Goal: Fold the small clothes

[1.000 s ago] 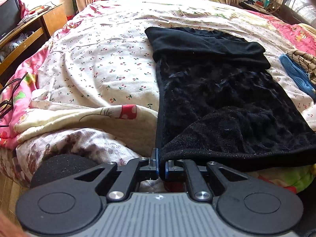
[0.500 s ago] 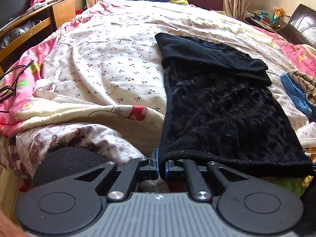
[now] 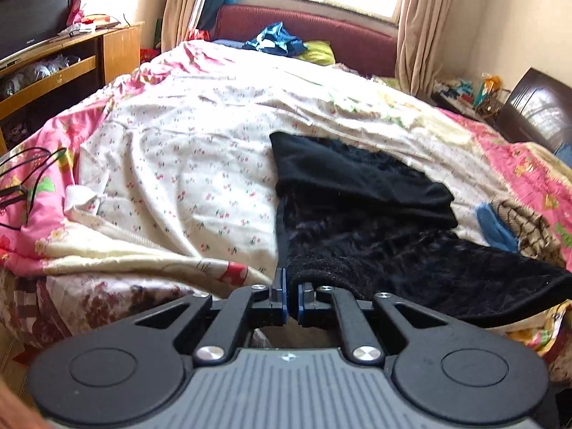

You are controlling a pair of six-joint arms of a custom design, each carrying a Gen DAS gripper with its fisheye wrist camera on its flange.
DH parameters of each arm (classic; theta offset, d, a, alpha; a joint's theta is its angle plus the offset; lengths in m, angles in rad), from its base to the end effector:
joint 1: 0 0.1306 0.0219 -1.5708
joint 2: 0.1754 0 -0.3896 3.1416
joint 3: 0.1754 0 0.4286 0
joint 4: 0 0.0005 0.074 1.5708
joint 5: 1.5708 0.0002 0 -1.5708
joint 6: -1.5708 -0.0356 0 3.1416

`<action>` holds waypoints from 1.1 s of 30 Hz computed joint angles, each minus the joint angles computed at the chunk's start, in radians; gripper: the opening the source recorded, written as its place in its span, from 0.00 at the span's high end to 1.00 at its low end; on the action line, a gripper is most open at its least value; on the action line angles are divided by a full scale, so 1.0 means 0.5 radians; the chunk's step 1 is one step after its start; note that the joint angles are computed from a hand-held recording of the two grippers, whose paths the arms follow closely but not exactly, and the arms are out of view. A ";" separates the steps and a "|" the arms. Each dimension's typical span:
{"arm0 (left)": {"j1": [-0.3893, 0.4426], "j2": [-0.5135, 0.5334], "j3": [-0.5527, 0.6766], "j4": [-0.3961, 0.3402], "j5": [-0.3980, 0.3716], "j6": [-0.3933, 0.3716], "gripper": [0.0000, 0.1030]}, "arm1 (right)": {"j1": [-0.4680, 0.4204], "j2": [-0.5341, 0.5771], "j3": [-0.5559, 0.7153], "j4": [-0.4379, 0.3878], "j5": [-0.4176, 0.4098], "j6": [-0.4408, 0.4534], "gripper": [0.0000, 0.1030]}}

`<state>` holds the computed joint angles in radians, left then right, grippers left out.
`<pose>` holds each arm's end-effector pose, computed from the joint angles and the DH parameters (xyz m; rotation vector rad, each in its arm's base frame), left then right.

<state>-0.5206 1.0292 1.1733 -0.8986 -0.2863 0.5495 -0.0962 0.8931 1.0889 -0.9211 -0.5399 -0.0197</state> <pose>0.3389 -0.1833 0.4817 -0.1760 2.2909 -0.2213 0.3330 -0.0143 0.4860 -0.1472 2.2312 0.5754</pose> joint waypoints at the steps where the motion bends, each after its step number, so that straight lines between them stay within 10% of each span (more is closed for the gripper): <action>1: 0.022 0.001 0.011 0.040 0.009 -0.001 0.78 | -0.003 -0.008 0.004 0.042 -0.018 -0.023 0.92; 18: 0.392 0.806 0.691 0.428 0.302 -0.202 0.79 | 0.008 0.754 0.591 0.524 0.022 -0.234 0.92; 33: 0.500 1.844 1.614 0.133 0.381 -0.425 0.77 | 0.173 1.850 1.475 0.392 0.619 -0.273 0.92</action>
<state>-0.2704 1.9511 1.9802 -0.8321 -0.0960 0.3372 -0.0097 1.8183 1.8265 -0.7249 -0.2306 -0.1561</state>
